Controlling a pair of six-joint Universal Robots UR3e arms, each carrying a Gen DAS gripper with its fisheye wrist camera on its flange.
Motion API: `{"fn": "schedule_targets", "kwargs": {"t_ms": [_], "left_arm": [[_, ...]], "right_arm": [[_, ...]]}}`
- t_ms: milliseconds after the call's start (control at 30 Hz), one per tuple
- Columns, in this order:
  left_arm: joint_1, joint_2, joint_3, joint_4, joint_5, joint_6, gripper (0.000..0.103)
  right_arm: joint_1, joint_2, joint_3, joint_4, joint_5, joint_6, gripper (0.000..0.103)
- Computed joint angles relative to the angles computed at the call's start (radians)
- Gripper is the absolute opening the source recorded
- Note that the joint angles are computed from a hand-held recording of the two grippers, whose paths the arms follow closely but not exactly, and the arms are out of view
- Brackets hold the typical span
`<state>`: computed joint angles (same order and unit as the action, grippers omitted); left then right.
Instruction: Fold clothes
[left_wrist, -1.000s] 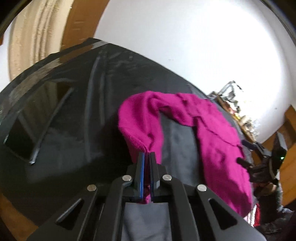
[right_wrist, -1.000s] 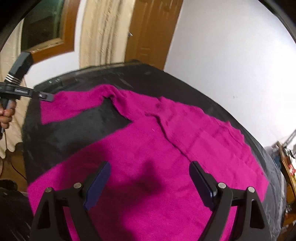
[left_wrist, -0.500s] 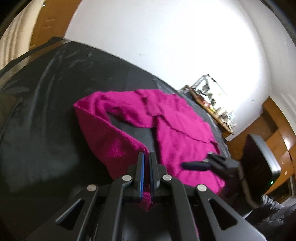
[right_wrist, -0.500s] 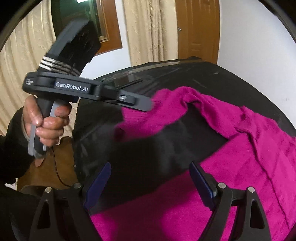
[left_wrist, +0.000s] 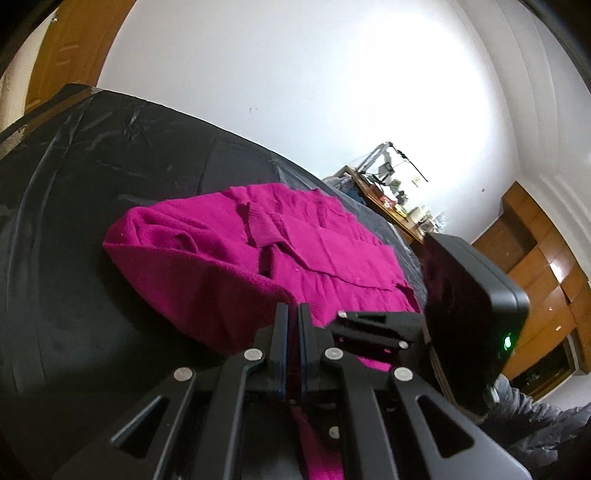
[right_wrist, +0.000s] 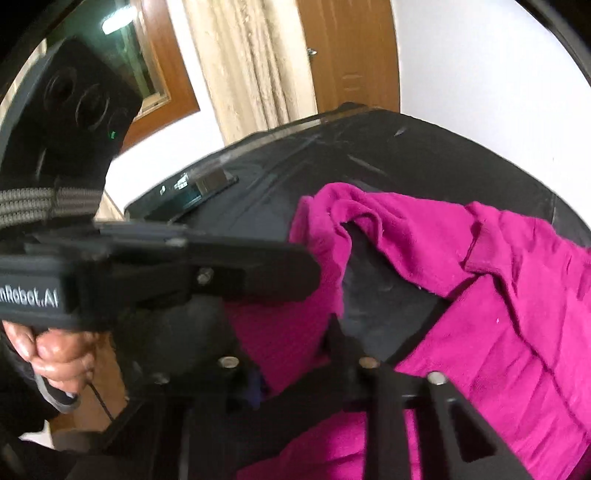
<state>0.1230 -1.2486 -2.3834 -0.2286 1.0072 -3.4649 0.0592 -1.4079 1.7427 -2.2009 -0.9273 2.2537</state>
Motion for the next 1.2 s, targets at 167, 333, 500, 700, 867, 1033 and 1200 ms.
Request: {"fn": "schedule_targets", "kwargs": {"t_ms": [167, 333, 500, 700, 867, 1033, 1200], "left_arm": [[0.058, 0.037, -0.037, 0.045, 0.037, -0.044, 0.01], [-0.004, 0.025, 0.032, -0.014, 0.278, -0.056, 0.011], [-0.043, -0.11, 0.13, -0.059, 0.34, -0.039, 0.011], [-0.054, -0.195, 0.176, -0.049, 0.342, -0.04, 0.012], [-0.052, -0.199, 0.159, -0.037, 0.339, -0.052, 0.012], [-0.04, -0.187, 0.144, -0.047, 0.323, -0.034, 0.023], [-0.015, -0.182, 0.126, -0.038, 0.304, -0.031, 0.034]], "right_arm": [[-0.043, 0.09, -0.15, 0.045, 0.05, 0.095, 0.02], [-0.141, 0.272, -0.48, 0.208, 0.167, 0.242, 0.02], [-0.256, 0.413, -0.731, 0.245, 0.253, 0.398, 0.02], [-0.321, 0.449, -0.797, 0.319, 0.329, 0.326, 0.046], [-0.246, 0.497, -0.828, 0.455, 0.321, 0.169, 0.099], [-0.137, 0.559, -0.846, 0.388, 0.18, 0.095, 0.096], [-0.007, 0.581, -0.813, 0.272, -0.002, -0.043, 0.055]]}}
